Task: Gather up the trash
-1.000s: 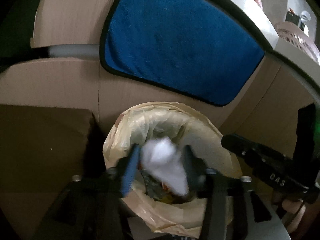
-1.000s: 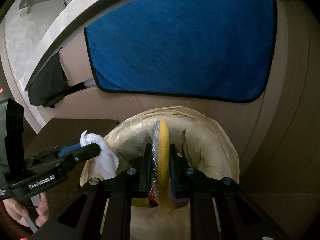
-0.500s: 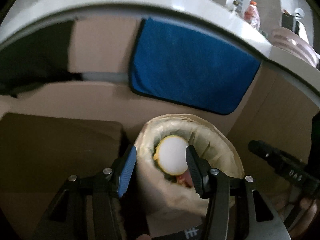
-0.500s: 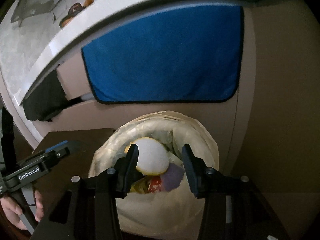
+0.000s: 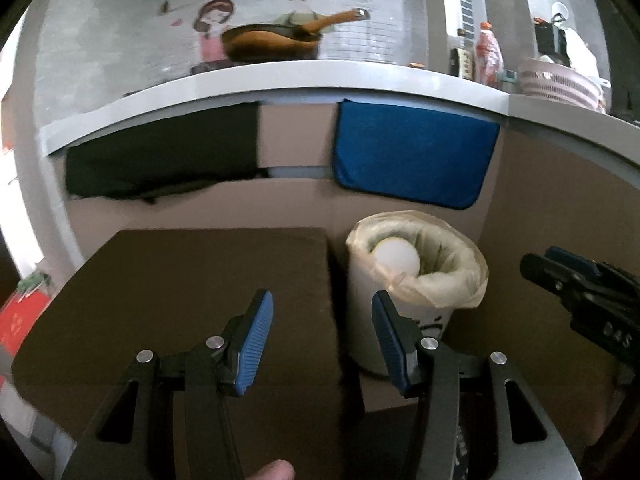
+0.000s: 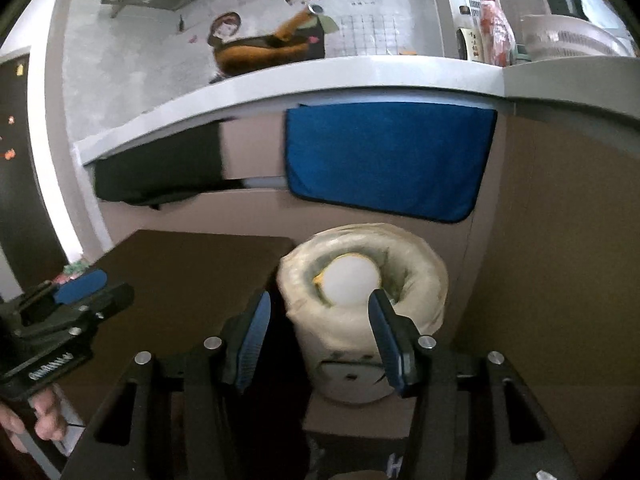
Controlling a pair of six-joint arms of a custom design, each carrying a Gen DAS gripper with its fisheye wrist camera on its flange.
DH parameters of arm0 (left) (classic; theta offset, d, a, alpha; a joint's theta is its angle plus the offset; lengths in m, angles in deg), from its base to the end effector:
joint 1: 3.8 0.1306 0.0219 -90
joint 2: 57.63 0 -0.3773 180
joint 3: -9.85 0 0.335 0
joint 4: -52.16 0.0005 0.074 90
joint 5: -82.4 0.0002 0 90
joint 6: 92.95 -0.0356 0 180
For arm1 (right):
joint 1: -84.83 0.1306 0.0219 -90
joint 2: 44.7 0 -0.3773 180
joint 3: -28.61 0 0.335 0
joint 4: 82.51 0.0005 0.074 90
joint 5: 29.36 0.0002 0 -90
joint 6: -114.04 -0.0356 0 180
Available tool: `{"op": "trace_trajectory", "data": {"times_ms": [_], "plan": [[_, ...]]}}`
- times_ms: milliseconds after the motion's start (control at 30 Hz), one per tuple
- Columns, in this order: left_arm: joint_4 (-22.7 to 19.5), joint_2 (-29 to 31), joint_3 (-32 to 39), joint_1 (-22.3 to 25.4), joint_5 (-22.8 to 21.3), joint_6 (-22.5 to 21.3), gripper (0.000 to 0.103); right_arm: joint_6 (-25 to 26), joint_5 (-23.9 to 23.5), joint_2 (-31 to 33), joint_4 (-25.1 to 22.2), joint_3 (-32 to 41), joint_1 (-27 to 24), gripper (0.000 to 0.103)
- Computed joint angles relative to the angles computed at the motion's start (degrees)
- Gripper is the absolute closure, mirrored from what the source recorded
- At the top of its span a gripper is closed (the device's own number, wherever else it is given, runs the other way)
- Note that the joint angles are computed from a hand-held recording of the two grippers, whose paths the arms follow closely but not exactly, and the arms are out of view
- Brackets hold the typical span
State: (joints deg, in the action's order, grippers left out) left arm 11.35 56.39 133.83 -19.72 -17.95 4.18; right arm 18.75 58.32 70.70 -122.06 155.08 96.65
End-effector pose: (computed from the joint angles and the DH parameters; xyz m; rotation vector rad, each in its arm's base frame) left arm 0.5776 -0.1586 0.4771 0.0532 2.0993 -0.0517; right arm 0.5956 0.1256 0.4833 -0.1431 2.0702 0.2253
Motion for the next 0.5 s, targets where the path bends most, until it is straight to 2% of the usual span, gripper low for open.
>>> {"op": "trace_trajectory", "data": {"times_ms": [133,267,367,500], "plan": [[3.2,-5.3,-7.6,-0.5,-3.7,2.0,0.050,-0.2,4.0,-5.7,5.3,-9.4,3.1,0.054],[7.2,-9.7,-13.5,-0.5,-6.6,3.2,0.050,0.2,4.3,-9.7,8.7,-15.5,5.4,0.054],[7.8,-11.5,-15.9,-0.7,-7.5,2.7,0.050,1.3,5.6,-11.0,9.3,-17.3,6.8,0.054],[7.1,-12.6,-16.9,-1.4,-9.1,1.8,0.050,-0.1,5.2,-11.5,8.9,-17.9,6.7,0.054]]}}
